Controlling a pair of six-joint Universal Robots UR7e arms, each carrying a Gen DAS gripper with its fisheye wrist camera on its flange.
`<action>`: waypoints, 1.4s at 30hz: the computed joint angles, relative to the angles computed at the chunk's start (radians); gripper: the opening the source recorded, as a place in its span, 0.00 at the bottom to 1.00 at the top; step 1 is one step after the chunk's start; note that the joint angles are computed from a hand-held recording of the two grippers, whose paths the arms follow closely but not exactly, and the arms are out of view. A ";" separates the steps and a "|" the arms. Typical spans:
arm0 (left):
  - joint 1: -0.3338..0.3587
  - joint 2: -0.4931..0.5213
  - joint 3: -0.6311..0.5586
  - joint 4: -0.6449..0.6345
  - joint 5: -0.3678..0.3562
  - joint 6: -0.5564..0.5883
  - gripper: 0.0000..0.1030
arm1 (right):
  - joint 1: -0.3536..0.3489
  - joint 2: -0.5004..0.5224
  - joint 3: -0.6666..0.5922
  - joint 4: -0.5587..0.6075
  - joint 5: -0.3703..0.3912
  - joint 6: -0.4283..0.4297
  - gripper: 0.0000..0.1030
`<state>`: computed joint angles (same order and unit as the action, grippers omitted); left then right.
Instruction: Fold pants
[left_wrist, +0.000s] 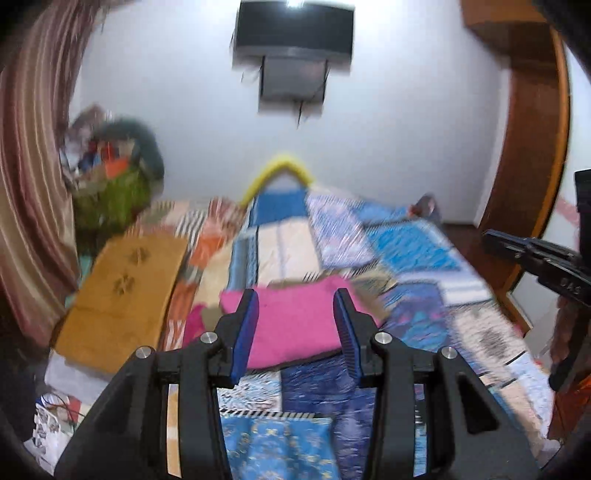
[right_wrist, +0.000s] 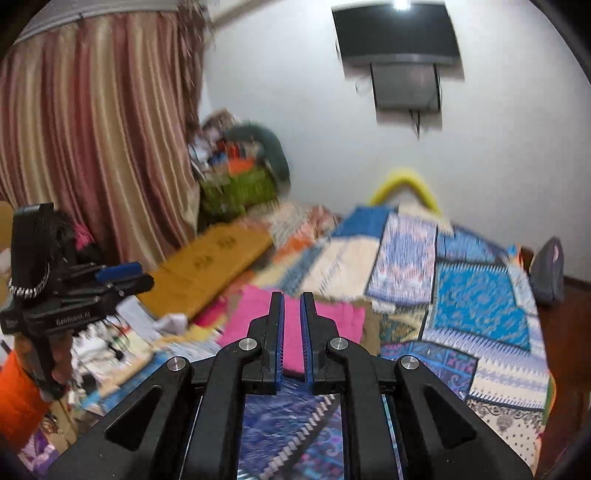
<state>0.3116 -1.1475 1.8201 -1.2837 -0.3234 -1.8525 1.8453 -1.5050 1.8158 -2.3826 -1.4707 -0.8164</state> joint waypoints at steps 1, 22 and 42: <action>-0.028 0.014 -0.025 0.069 0.007 -0.057 0.41 | 0.004 -0.031 0.012 0.005 0.020 -0.001 0.07; -0.341 0.350 -0.407 0.985 -0.086 -0.878 0.94 | 0.028 -0.375 0.290 -0.303 0.170 0.044 1.00; -0.361 0.390 -0.420 1.011 -0.124 -0.921 1.00 | 0.017 -0.442 0.333 -0.283 0.139 0.040 1.00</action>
